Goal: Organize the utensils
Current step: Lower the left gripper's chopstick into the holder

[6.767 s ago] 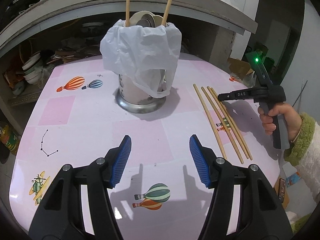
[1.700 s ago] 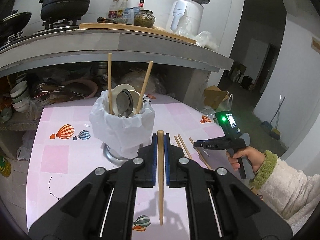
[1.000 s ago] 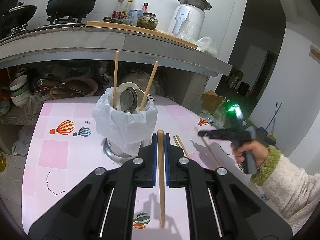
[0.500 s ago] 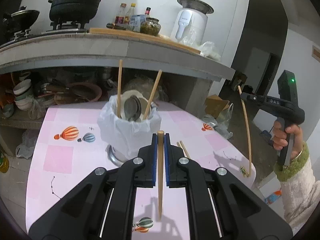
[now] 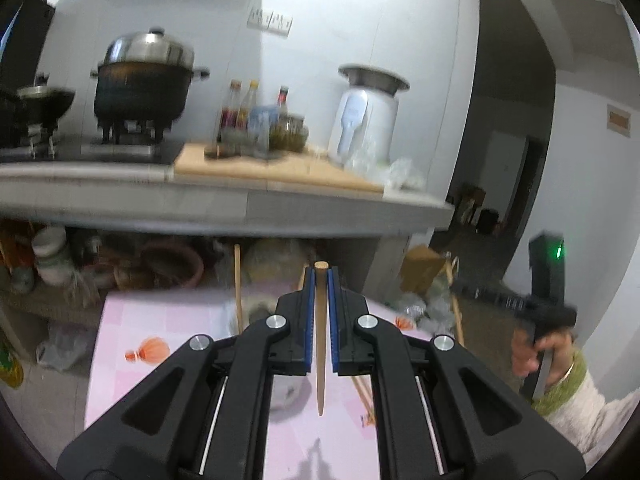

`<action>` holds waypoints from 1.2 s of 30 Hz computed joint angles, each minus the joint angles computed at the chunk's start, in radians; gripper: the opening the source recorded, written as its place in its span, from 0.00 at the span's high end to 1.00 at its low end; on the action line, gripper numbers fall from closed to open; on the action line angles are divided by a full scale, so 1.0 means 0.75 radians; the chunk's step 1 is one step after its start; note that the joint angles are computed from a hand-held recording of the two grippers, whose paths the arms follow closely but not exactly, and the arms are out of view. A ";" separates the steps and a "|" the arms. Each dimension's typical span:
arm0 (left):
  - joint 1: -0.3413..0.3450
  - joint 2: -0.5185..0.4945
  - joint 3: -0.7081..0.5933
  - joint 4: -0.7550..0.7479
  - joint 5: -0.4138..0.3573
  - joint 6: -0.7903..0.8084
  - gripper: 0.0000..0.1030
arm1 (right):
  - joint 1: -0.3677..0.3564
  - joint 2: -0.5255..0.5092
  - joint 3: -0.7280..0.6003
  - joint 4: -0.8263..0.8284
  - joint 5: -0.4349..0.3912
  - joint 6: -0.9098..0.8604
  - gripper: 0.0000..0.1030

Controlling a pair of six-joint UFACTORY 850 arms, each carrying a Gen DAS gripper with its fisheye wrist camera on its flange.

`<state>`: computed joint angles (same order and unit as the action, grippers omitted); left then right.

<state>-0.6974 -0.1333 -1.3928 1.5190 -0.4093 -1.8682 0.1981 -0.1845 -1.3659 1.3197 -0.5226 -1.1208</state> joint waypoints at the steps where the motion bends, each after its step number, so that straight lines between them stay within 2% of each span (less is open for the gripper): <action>1: 0.000 0.001 -0.020 0.023 -0.014 0.001 0.95 | 0.001 0.001 0.001 0.001 0.002 0.003 0.93; 7: 0.017 -0.024 -0.136 0.102 -0.074 0.015 0.95 | -0.006 0.002 0.007 -0.004 -0.005 0.010 0.93; 12: 0.054 -0.080 -0.216 0.033 -0.111 0.098 0.95 | -0.010 0.002 0.019 -0.015 -0.011 0.013 0.93; 21: 0.154 -0.188 -0.270 -0.118 -0.070 0.160 0.95 | -0.020 0.005 0.029 -0.024 -0.025 0.017 0.93; 36: 0.209 -0.285 -0.245 -0.240 -0.046 0.204 0.95 | -0.021 -0.015 0.017 -0.060 -0.031 0.054 0.93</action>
<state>-0.5406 -0.3467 -1.5768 1.3391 -0.4442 -1.7152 0.1822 -0.1956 -1.3529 1.2748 -0.5461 -1.0804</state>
